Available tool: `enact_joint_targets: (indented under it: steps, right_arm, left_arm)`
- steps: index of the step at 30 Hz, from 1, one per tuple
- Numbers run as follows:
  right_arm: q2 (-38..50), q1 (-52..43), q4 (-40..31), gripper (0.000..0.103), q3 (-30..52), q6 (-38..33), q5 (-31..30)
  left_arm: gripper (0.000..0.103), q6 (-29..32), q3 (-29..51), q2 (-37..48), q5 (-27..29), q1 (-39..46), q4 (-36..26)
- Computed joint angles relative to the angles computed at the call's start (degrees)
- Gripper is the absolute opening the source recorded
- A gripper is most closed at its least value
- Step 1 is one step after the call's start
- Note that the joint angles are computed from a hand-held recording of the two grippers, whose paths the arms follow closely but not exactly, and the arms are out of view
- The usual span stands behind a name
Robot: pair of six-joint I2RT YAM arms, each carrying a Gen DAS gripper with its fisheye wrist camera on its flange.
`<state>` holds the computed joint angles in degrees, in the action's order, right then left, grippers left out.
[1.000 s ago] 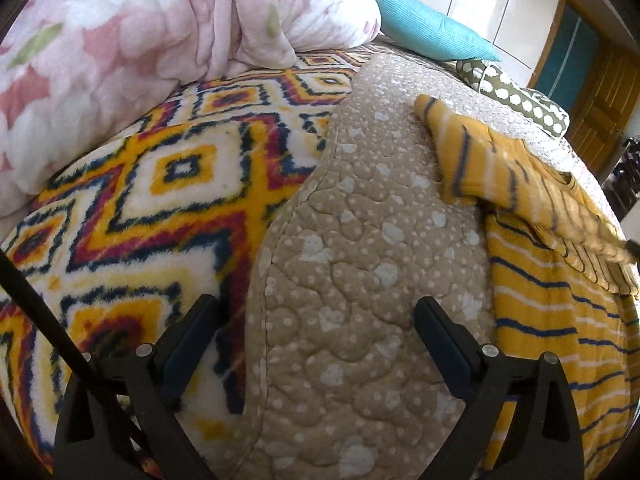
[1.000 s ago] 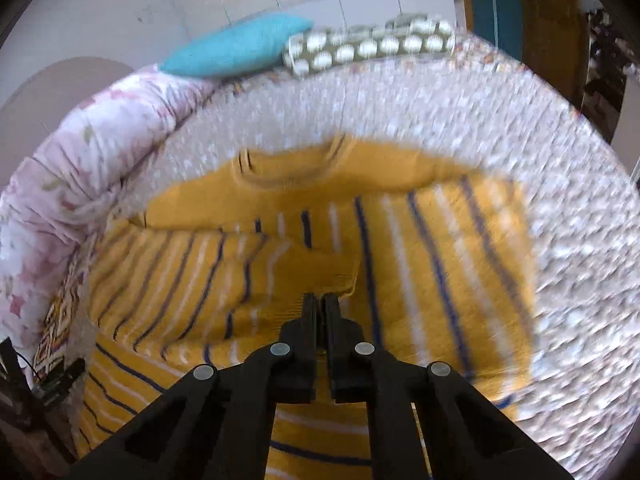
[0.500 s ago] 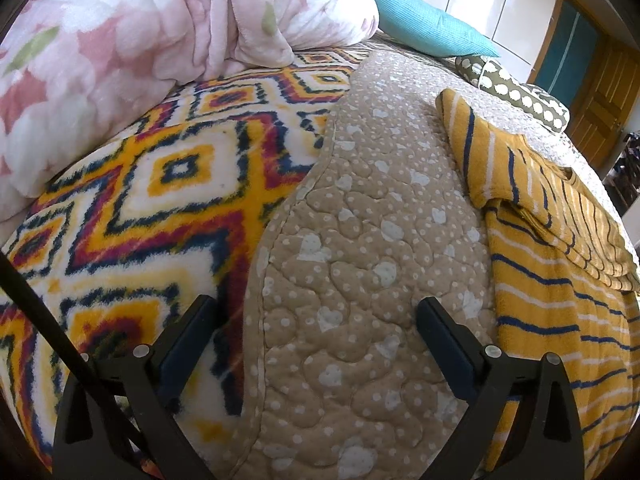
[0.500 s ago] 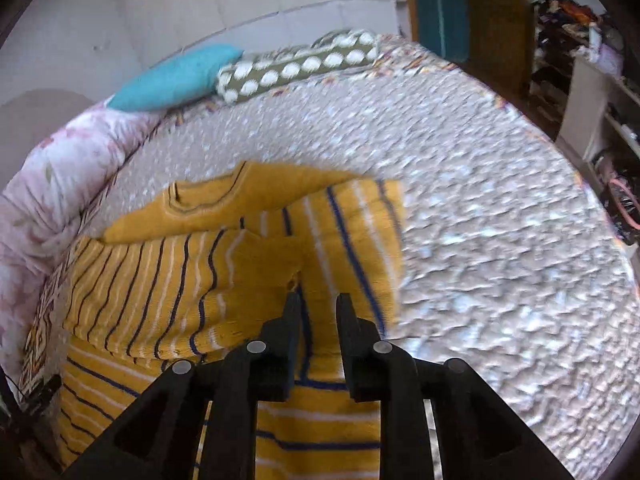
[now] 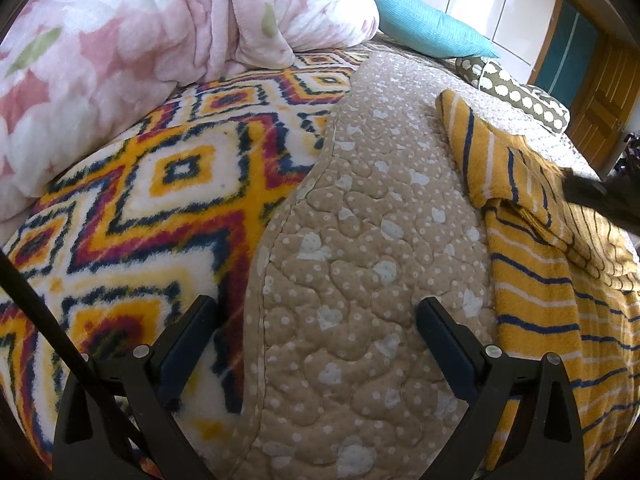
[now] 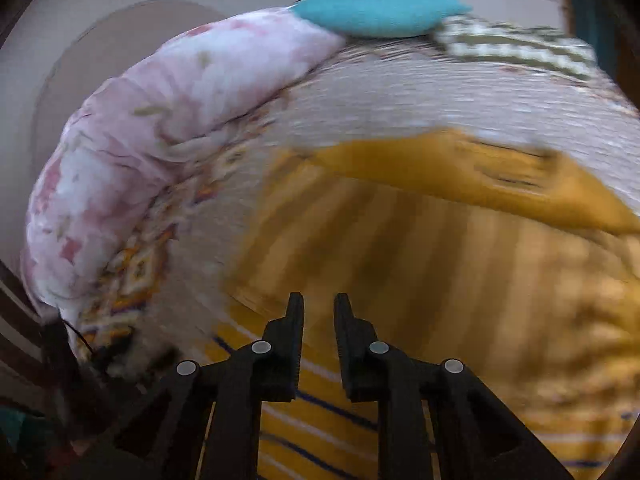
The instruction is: Fold small clothes
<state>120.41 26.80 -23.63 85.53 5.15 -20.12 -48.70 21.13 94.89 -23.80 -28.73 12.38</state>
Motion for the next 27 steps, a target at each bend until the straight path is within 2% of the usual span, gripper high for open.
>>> enact_joint_targets:
  steps: [3, 5, 8, 10, 11, 12, 15, 18, 19, 20, 21, 22, 23, 24, 25, 27]
  right_arm:
    - [10.6, 2.6, -5.1, 0.017, 11.7, 4.2, -1.3]
    - [14.7, 3.6, -5.4, 0.018, 14.6, 7.7, -2.6]
    - [10.5, 3.6, -3.0, 0.021, 9.8, 6.0, -2.2]
    - [6.1, 2.7, -1.5, 0.034, 5.2, 3.9, -1.8]
    - [3.4, 1.5, -0.2, 0.047, 2.2, 3.0, -1.1]
    - [0.2, -0.5, 1.8, 0.052, -1.6, 2.1, -0.5]
    - [-4.3, -10.0, -0.1, 0.052, -5.8, -0.9, 0.3]
    - [-3.1, -20.0, -4.6, 0.052, -4.5, -2.7, 0.9]
    - [-1.7, -25.3, -6.9, 0.049, -3.2, -3.7, 0.6]
    - [-0.6, -28.4, -8.2, 0.025, -2.0, -4.5, -2.2]
    - [0.0, -32.3, -10.0, 0.012, -0.8, -5.2, -4.6]
    - [-1.1, -35.8, -10.1, 0.013, -1.3, -4.8, -3.7]
    - [-3.1, -38.0, -8.9, 0.021, -2.8, -4.3, -0.2]
    - [-6.3, -41.0, -6.9, 0.041, -5.8, -5.4, 2.5]
    - [-8.2, -43.2, -6.3, 0.046, -7.5, -7.1, 1.6]
    - [-11.4, -48.6, -7.4, 0.047, -10.3, -11.4, -2.7]
  left_arm:
    - [0.099, 0.2, -0.4, 0.1, 0.2, 0.2, 0.8]
    - [0.099, 0.3, -0.5, 0.1, 0.3, 0.3, 1.0]
    - [0.1, 0.3, -0.4, 0.3, 0.2, 0.2, 1.1]
    - [0.1, 0.5, -0.6, 0.1, 0.4, 0.4, 1.3]
    - [0.1, 0.5, -0.6, 0.0, 0.4, 0.4, 1.2]
    - [0.1, 0.5, -0.5, 0.0, 0.4, 0.4, 1.0]
    - [0.1, 0.6, -0.2, 0.0, 0.3, 0.3, 0.4]
    - [0.1, 0.6, 0.1, 0.2, 0.3, 0.3, 0.0]
    - [0.1, 0.6, 0.2, 0.3, 0.2, 0.3, -0.3]
    - [0.1, 0.6, 0.3, 0.4, 0.2, 0.2, -0.5]
    - [0.1, 0.5, 0.6, 0.4, 0.1, 0.1, -0.9]
    - [0.1, 0.6, 0.7, 0.5, 0.1, 0.2, -1.2]
    - [0.1, 0.6, 0.8, 0.4, 0.1, 0.2, -1.4]
    - [0.1, 0.7, 0.7, 0.3, 0.1, 0.2, -1.4]
    - [0.1, 0.8, 0.6, 0.2, 0.2, 0.3, -1.1]
    - [0.1, 0.7, 0.2, 0.0, 0.0, 0.1, -0.5]
